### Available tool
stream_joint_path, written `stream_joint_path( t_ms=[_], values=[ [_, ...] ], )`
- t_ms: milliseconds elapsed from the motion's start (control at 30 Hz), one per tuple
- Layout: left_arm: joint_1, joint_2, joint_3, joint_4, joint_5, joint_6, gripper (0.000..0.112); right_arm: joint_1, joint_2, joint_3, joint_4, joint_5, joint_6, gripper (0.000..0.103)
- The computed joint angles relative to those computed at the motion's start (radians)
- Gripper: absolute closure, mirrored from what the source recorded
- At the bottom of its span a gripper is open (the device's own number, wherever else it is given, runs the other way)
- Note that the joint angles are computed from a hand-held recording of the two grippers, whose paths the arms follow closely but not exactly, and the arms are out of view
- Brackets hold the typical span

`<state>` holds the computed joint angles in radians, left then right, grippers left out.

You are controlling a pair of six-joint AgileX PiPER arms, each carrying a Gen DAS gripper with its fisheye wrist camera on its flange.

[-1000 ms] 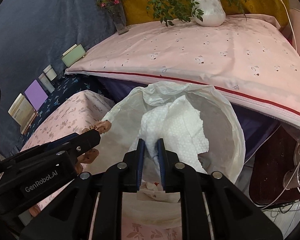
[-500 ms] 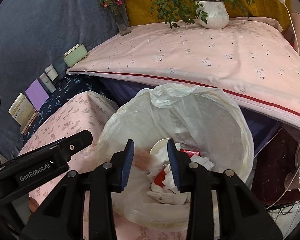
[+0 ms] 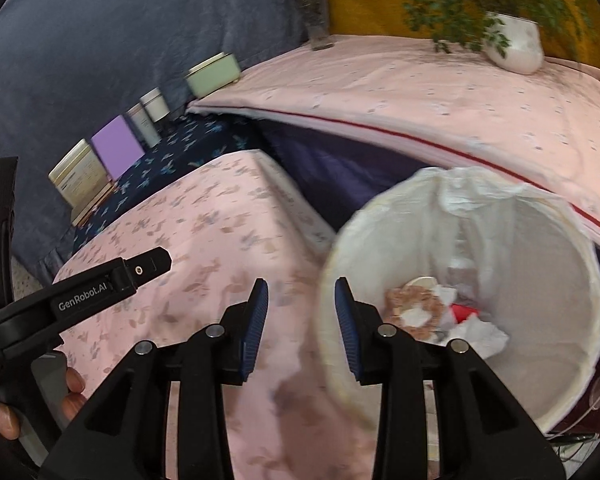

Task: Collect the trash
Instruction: 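Move the open left tool back over the blue coiled cable, then grasp the blue coiled cable with the left tool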

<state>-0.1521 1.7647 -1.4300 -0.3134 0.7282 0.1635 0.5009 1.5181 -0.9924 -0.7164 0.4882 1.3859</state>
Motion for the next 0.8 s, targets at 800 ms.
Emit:
stream_joint_path(
  t_ms=[800],
  values=[
    [0.335, 0.415, -0.459, 0.105, 0.125, -0.004, 0.061, 0.129, 0.618, -0.771, 0.363, 0.107, -0.441, 0.065]
  ],
)
